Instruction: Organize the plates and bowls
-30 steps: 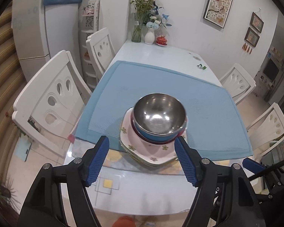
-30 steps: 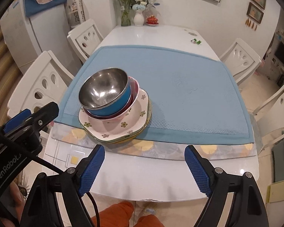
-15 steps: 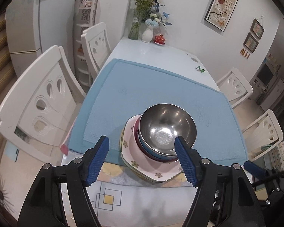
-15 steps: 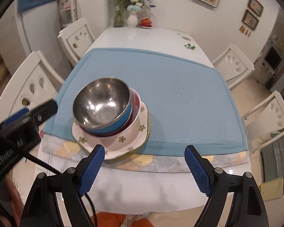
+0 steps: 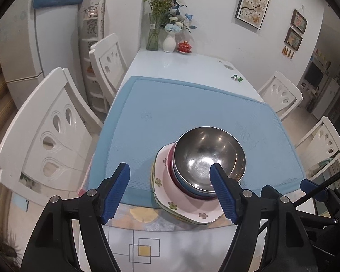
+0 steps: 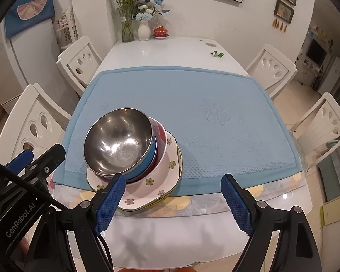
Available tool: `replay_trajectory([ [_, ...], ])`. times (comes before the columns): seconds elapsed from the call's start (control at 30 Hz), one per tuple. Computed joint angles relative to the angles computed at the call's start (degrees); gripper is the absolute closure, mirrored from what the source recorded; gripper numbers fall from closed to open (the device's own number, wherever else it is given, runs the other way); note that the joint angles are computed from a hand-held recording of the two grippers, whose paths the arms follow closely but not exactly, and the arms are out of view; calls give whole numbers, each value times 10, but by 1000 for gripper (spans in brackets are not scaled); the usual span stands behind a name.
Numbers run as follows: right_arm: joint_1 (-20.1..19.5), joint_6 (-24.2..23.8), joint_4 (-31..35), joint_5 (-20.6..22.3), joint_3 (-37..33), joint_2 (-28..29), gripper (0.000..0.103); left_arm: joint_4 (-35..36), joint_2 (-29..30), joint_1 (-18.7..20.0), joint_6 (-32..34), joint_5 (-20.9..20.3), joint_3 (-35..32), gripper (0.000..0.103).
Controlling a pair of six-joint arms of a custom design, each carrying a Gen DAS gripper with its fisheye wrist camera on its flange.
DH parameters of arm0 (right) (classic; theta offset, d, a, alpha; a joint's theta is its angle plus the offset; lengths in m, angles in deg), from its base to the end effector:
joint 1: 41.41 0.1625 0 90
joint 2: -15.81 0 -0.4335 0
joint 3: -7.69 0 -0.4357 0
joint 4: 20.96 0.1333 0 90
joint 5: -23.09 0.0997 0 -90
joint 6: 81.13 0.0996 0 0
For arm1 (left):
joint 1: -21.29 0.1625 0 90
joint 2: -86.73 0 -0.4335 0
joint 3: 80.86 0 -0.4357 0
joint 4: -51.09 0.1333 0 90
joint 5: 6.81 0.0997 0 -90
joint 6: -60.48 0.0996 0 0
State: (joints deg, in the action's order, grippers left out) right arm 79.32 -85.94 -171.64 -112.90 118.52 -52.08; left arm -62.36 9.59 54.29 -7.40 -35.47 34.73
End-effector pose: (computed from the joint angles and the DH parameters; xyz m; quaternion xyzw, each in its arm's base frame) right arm 0.3587 -0.4827 0.2318 0.2202 -0.8845 0.2249 0.3443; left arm -0.3173 -0.4692 0.2422 -0.0146 0.8552 -0.3964 0.3335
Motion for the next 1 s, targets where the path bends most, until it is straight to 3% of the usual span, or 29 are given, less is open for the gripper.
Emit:
replay_trajectory([
  [0.3, -2, 12, 7, -7, -3, 4, 18, 4, 0, 14, -5, -21, -4, 31],
  [0.5, -6, 28, 28, -2, -9, 5, 19, -4, 3, 9, 16, -9, -3, 31],
  [0.63, 2, 9, 3, -26, -6, 14, 19, -7, 4, 9, 22, -10, -2, 31],
  [0.8, 5, 5, 3, -26, -5, 15, 19, 55, 10, 2, -11, 13, -14, 31],
  [1.0, 3, 13, 13, -21, -5, 13, 19, 39, 7, 6, -6, -5, -12, 31],
])
